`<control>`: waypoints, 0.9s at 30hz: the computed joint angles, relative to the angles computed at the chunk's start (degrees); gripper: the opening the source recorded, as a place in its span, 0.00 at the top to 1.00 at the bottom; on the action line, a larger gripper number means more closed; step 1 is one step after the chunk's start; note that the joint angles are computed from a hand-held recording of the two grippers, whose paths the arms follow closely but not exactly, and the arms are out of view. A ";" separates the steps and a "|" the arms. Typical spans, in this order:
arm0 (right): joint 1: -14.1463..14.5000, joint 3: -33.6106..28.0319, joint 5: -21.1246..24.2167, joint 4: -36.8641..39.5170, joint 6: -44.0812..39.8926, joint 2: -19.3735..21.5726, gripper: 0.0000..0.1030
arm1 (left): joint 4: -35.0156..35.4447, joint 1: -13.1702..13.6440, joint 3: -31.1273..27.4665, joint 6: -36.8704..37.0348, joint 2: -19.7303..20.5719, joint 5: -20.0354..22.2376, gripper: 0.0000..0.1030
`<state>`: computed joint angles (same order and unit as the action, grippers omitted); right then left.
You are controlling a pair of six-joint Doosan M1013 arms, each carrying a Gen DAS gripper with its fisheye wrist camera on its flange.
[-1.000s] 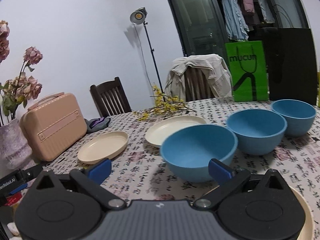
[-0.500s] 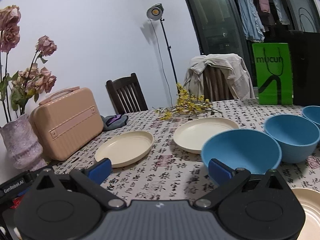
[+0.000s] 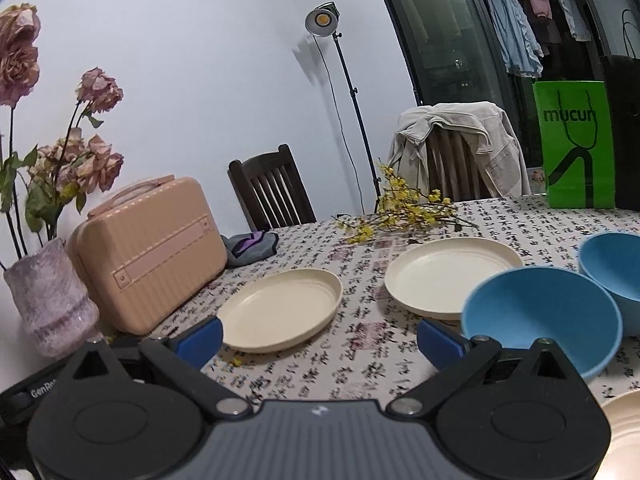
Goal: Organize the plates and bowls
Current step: 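Move both open grippers away toward the remaining cream plates, then position both grippers around the rim of a cream plate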
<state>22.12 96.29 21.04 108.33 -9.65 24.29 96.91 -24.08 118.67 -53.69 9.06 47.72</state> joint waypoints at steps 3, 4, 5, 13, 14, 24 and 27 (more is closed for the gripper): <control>0.48 -1.15 -0.43 -0.59 1.34 0.62 0.00 | 0.33 0.93 -0.60 0.39 0.12 -0.85 0.00; 0.67 -1.64 -0.73 -1.20 2.06 0.88 0.00 | 0.29 1.20 -0.85 0.79 0.21 -1.01 0.00; 0.79 -2.09 -0.91 -2.19 3.11 1.11 0.00 | 0.41 1.51 -1.12 1.13 0.33 -1.22 0.00; 1.91 -6.28 -2.69 -9.96 12.31 3.13 0.00 | 1.11 3.93 -2.98 2.26 0.83 -3.32 0.00; 2.08 -6.77 -3.05 -10.68 13.13 3.37 0.00 | 1.08 4.14 -3.16 2.43 0.86 -3.44 0.00; 3.55 -11.39 -5.52 -21.65 24.89 5.86 0.00 | 0.21 6.88 -5.30 3.88 1.47 -6.00 0.00; 3.86 -12.72 -5.69 -25.77 29.25 6.64 0.00 | -1.11 7.76 -6.19 5.29 2.02 -6.86 0.00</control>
